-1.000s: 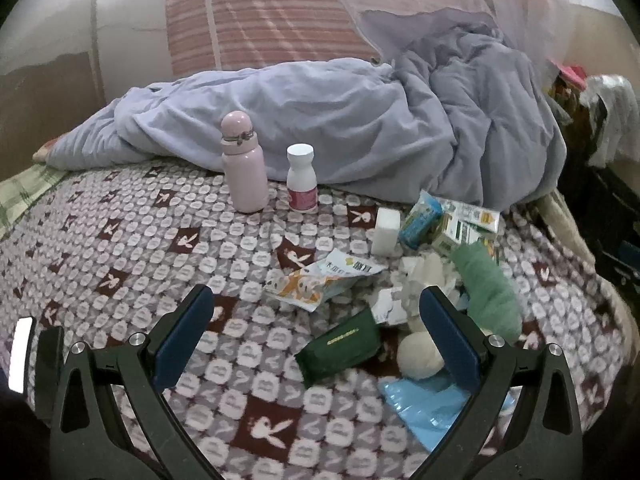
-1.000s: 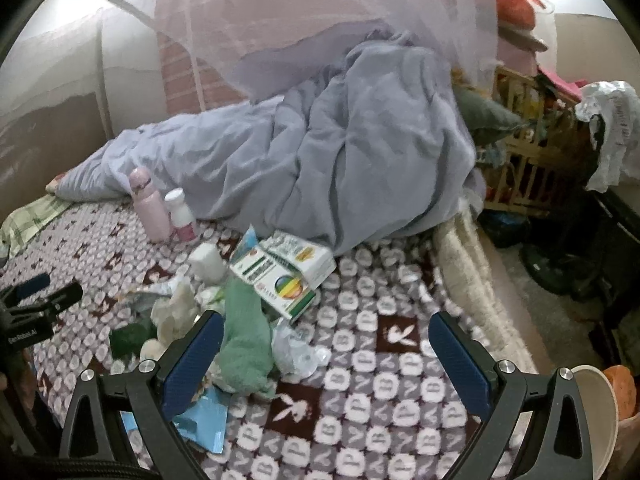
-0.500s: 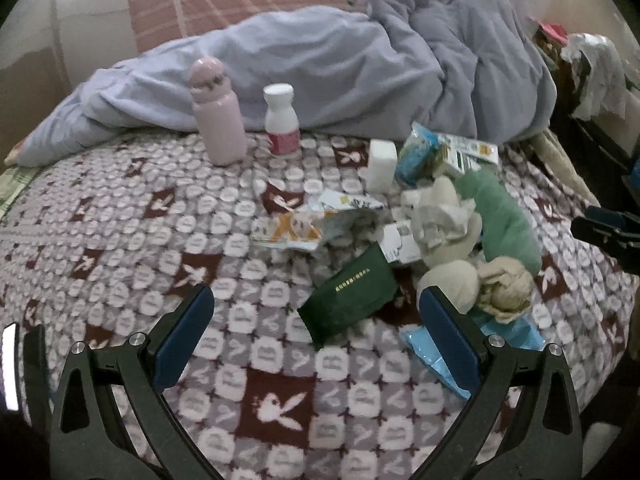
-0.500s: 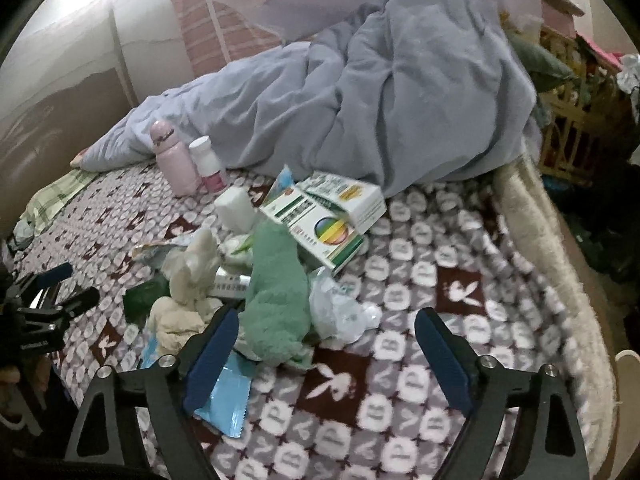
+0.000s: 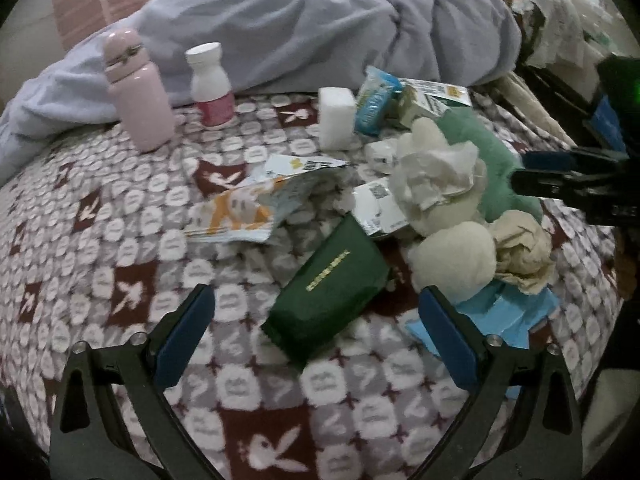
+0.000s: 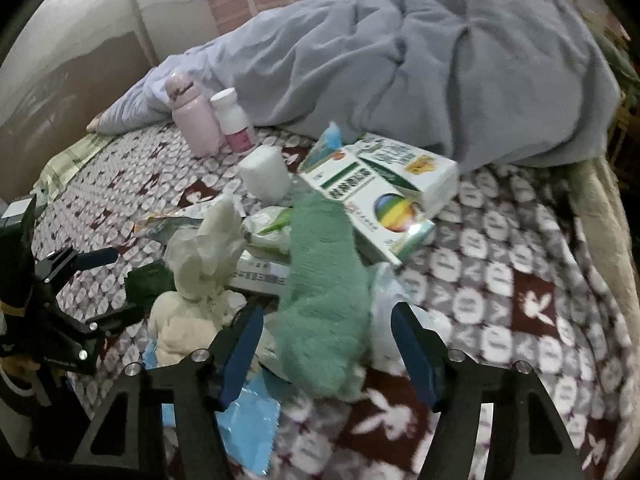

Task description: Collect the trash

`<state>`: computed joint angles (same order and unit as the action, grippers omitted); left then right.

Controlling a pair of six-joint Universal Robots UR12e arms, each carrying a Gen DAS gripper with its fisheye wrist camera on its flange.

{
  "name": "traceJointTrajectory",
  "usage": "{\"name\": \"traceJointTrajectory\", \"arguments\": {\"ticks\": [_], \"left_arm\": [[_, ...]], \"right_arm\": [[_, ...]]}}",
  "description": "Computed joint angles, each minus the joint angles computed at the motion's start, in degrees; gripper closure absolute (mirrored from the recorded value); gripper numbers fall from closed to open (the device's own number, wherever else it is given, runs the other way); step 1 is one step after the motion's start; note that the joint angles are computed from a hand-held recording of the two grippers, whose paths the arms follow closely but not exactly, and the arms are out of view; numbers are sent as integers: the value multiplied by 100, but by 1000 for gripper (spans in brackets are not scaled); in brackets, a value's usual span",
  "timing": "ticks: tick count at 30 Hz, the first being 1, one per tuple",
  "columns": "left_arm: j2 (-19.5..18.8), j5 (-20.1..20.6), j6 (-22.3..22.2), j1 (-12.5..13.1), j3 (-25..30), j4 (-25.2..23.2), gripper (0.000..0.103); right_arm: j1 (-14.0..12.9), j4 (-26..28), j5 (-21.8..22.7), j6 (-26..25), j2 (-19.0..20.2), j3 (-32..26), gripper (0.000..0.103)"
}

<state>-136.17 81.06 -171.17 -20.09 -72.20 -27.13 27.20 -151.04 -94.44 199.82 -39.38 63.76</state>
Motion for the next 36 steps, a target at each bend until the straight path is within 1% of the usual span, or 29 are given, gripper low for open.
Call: {"name": "traceJointTrajectory", "arguments": {"ticks": [1,3,4,5,6,7,8,9,10,11,12,14,16,17,19,20,22,24,25,27,29,31,32,33,35,36], "left_arm": [[-19,-33,54,-2,40,-67,17],[-60,-21,100,-14,122,-215,45],[-78,-45,104,-12,162,-317,53],[-94,-73,95,-6,205,-465,65],[-97,-99,74,0,213,-522,70],[-93,-121,51,4,199,-503,73],[-69,-145,17,12,168,-482,85],[-34,-215,-43,31,137,-485,90],[-3,-324,-112,56,108,-475,90],[39,-466,-203,92,73,-447,92],[77,-525,-259,113,44,-425,94],[155,-496,-342,118,-11,-332,96],[216,-623,-460,143,-63,-241,97],[242,-697,-547,156,-83,-205,97],[274,-687,-639,151,-107,-141,97],[294,-675,-712,149,-130,-99,97],[320,-781,-856,165,-149,-92,98],[356,-803,-905,155,-166,-46,98],[374,-776,-884,137,-171,4,98],[388,-789,-868,114,-167,68,98],[400,-836,-860,87,-158,126,98],[398,-867,-838,59,-137,140,98],[395,-879,-826,44,-125,136,98],[387,-889,-810,28,-102,117,98],[375,-909,-782,4,-69,90,98],[380,-929,-773,-3,-71,94,98]], "right_arm": [[13,86,-68,-55,53,-99,38],[18,266,-118,-98,147,-268,39],[10,390,-103,-86,204,-362,39],[0,457,-59,-62,231,-406,43],[-22,535,50,-9,271,-461,49],[-37,564,127,32,286,-480,52],[-47,538,193,79,287,-480,55],[-38,476,138,91,265,-450,58],[-33,348,135,93,225,-384,60],[-46,75,230,120,150,-244,61],[-66,-120,340,161,95,-144,61],[-107,-465,512,273,-35,54,61],[-146,-728,616,387,-149,219,61],[-171,-834,686,459,-200,289,61],[-209,-1038,784,593,-305,445,62],[-217,-1122,791,638,-364,528,61],[-231,-1267,790,680,-462,671,62],[-271,-1443,961,853,-515,786,62],[-321,-1571,1151,1040,-546,874,61],[-380,-1482,1361,1174,-589,942,61],[-350,-1176,1202,1118,-582,901,61],[-347,-909,1177,1094,-596,923,61],[-356,-740,1222,1155,-590,914,56],[-365,-726,1271,1228,-576,919,55],[-398,-957,1362,1404,-591,1032,55],[-401,-1005,1293,1453,-611,1069,54]]}}
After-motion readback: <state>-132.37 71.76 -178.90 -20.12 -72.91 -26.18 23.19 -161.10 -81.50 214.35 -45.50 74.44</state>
